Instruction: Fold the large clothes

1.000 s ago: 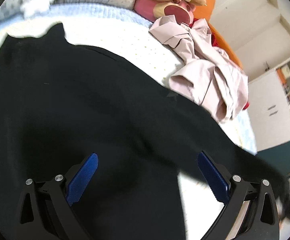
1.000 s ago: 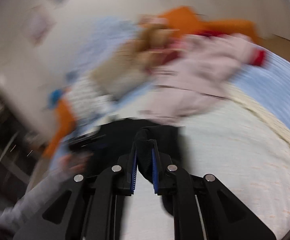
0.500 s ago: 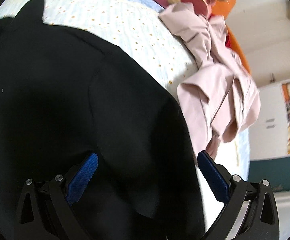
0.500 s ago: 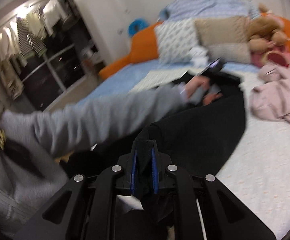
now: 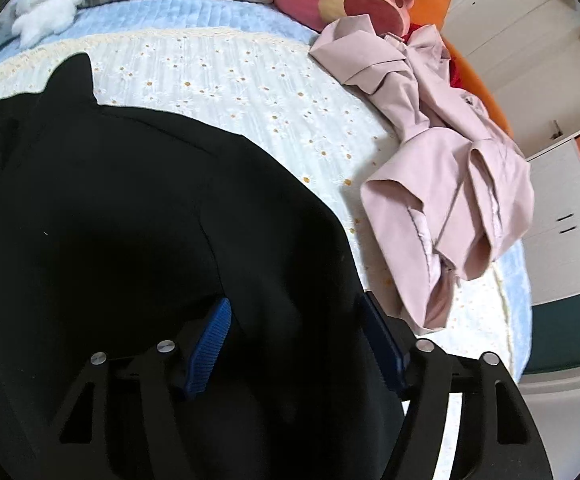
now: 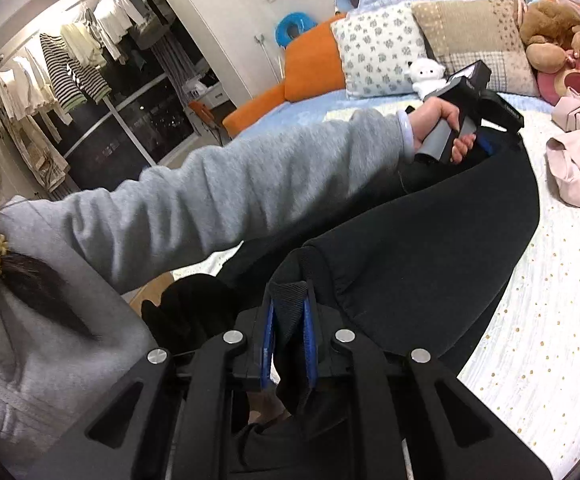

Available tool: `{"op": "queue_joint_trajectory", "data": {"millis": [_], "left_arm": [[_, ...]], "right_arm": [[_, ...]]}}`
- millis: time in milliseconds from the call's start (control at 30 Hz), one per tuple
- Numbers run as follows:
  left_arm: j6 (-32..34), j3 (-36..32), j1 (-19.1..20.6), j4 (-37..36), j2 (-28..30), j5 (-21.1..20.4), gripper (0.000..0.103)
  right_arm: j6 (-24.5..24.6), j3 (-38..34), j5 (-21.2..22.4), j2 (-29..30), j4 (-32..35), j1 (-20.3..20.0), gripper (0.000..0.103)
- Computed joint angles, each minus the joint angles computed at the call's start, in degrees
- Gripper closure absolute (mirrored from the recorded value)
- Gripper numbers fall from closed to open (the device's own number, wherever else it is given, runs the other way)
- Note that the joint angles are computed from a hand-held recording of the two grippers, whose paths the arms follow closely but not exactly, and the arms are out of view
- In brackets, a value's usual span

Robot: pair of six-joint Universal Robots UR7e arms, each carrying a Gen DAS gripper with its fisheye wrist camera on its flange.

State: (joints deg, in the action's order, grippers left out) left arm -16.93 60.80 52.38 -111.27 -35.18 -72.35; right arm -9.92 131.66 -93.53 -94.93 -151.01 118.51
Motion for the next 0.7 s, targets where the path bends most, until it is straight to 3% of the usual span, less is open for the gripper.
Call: {"op": "queue_joint_trajectory", "data": {"millis": [200, 267, 333, 367, 467, 533, 600, 700], "left_arm": [[4.0, 2.7, -1.8, -5.3, -2.0, 1.6, 0.030], [5.9, 0.8, -1.8, -4.3, -1.0, -0.4, 0.035], [5.5, -1.6, -1.1, -1.1, 0.5, -2.0, 0.049], [4.8, -2.9, -1.0, 0.6, 1.6, -2.1, 0.052], [3.8, -6.1, -0.8, 5.0, 4.7, 1.3, 0.061], [3.6, -6.8, -0.2, 5.0, 5.7, 0.5, 0.089], [3.7, -6.9, 0.2, 2.8, 5.8, -0.9, 0.092], [7.7, -5.6, 0.9, -5.8, 4.3, -7.3, 0.093]], "right_arm": [[0.9, 1.0, -0.5, -1.3, -0.1, 0.2, 0.090], [1.0, 1.0, 0.1, -1.4, -0.1, -0.1, 0.090], [1.0, 1.1, 0.2, -1.2, -0.6, 0.0, 0.090], [0.9, 1.0, 0.1, -1.0, -0.6, 0.1, 0.088], [0.6, 1.2, -0.7, -1.0, -1.1, 0.4, 0.089], [1.0, 1.4, -1.2, -1.1, -1.1, 0.6, 0.088], [1.5, 1.3, -3.0, -1.0, -0.9, 1.1, 0.088], [1.7, 1.5, -5.7, -0.4, -0.4, 1.5, 0.088]]}}
